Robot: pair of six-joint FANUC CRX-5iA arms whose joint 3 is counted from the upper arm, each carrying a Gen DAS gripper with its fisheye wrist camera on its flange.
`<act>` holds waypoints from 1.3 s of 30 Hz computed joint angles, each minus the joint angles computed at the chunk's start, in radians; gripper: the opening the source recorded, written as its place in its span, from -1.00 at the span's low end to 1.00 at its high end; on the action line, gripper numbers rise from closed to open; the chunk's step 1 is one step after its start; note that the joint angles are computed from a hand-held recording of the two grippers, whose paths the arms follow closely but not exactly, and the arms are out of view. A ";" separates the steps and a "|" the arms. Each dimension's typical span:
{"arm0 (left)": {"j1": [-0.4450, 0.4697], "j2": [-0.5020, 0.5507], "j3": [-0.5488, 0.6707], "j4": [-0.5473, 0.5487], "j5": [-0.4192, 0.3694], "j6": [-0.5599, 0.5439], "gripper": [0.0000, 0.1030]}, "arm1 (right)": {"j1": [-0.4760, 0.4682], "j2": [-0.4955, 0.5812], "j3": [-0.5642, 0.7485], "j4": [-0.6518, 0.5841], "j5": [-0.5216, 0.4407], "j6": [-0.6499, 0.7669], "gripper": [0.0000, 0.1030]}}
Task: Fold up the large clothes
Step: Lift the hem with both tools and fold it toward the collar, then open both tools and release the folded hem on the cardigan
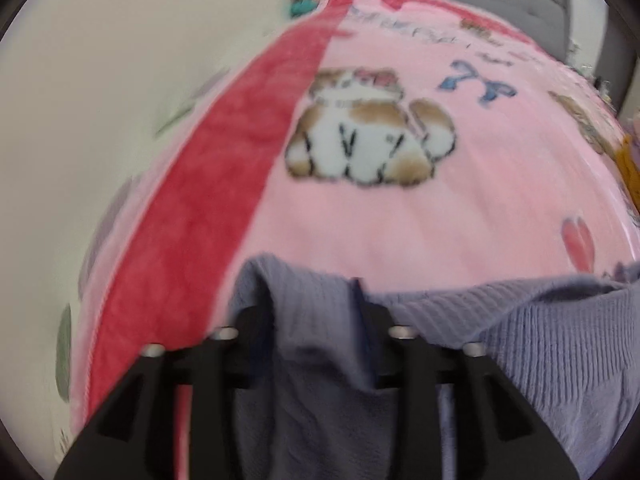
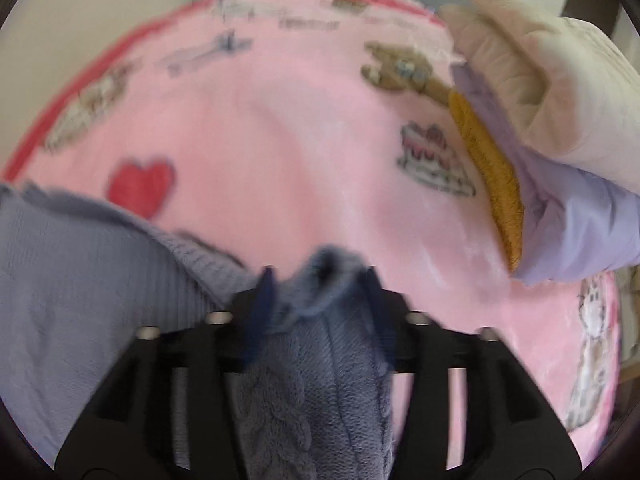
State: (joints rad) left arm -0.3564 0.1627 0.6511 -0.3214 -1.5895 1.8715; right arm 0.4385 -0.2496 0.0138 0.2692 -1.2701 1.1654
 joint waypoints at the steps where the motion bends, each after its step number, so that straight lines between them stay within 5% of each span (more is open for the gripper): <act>1: 0.024 -0.039 -0.049 0.038 0.069 -0.017 0.35 | -0.001 -0.040 -0.030 0.019 0.058 -0.039 0.53; 2: 0.056 -0.066 -0.087 0.097 0.118 -0.033 0.60 | -0.005 -0.072 -0.052 0.029 0.109 -0.062 0.54; 4: 0.113 -0.100 -0.138 0.207 0.164 -0.072 0.74 | -0.013 -0.108 -0.061 0.025 0.161 -0.043 0.55; 7: 0.107 -0.133 -0.166 0.216 0.198 -0.148 0.76 | 0.020 -0.162 -0.096 0.083 0.221 -0.014 0.60; 11: 0.032 -0.217 -0.218 0.100 0.292 -0.157 0.91 | 0.043 -0.196 -0.067 -0.012 0.217 0.163 0.60; 14: 0.081 -0.255 -0.258 0.198 0.327 -0.128 0.90 | 0.093 -0.210 -0.054 -0.057 0.166 0.228 0.59; 18: 0.121 -0.259 -0.302 0.337 0.310 -0.223 0.90 | 0.157 -0.210 -0.049 -0.101 0.086 0.283 0.58; 24: 0.118 -0.216 -0.353 0.367 0.191 -0.275 0.90 | 0.214 -0.177 -0.085 -0.132 -0.017 0.271 0.59; 29: 0.155 -0.234 -0.428 0.419 0.238 -0.301 0.92 | 0.157 -0.147 -0.094 -0.186 -0.050 0.243 0.71; 36: 0.065 -0.209 -0.347 0.259 0.200 -0.271 0.92 | 0.182 -0.165 -0.125 -0.148 -0.032 0.199 0.81; 39: -0.014 -0.250 -0.331 0.161 0.240 -0.210 0.90 | 0.217 -0.254 -0.163 -0.085 0.012 0.131 0.82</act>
